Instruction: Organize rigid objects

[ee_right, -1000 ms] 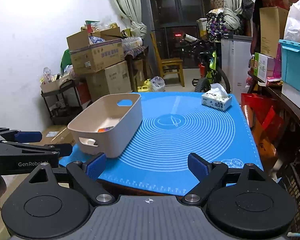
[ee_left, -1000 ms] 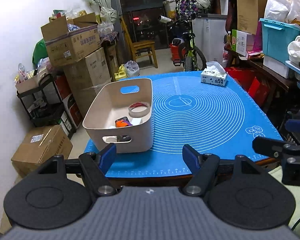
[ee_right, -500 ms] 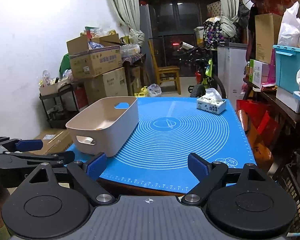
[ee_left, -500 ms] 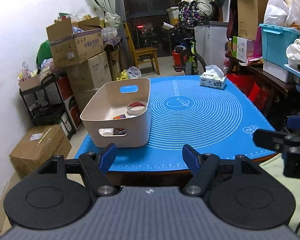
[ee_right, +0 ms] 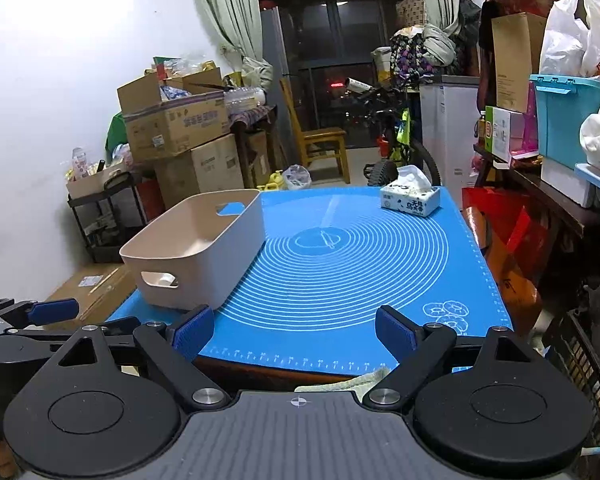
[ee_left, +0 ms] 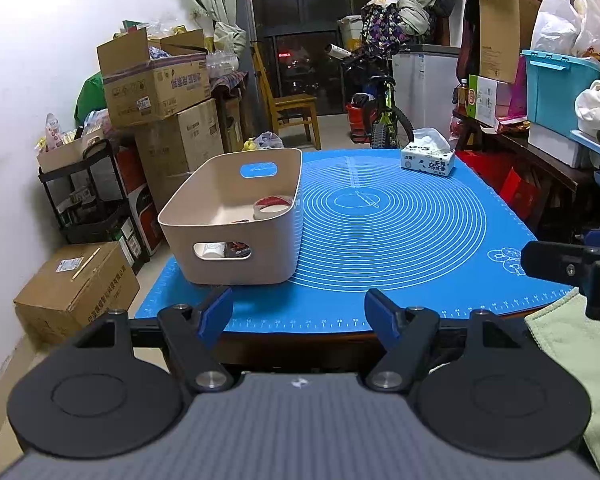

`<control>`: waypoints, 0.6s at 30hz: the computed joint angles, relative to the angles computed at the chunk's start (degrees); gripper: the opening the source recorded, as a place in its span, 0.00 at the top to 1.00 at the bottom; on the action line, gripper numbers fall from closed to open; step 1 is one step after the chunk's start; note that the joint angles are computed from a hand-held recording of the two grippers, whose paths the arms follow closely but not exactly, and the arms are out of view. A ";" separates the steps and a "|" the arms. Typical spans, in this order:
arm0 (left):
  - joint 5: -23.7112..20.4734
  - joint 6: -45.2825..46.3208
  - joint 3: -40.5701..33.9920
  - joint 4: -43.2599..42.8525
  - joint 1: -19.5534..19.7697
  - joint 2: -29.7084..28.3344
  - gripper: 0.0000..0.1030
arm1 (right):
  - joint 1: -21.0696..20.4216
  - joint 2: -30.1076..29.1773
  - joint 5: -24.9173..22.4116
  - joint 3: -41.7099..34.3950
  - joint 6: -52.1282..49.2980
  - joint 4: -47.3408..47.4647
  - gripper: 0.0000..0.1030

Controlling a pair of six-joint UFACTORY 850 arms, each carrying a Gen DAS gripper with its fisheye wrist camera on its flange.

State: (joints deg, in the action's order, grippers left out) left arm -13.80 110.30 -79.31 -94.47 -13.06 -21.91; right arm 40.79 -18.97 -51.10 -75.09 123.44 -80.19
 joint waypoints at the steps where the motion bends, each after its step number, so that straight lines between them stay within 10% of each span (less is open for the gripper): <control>1: -0.04 0.58 0.03 -0.69 0.01 -0.02 0.29 | -0.01 0.00 0.03 0.00 -0.06 -0.01 0.13; 18: -0.83 2.31 0.06 -2.99 0.20 -0.12 0.29 | 0.21 -0.52 -0.35 -0.16 -0.74 -0.44 0.13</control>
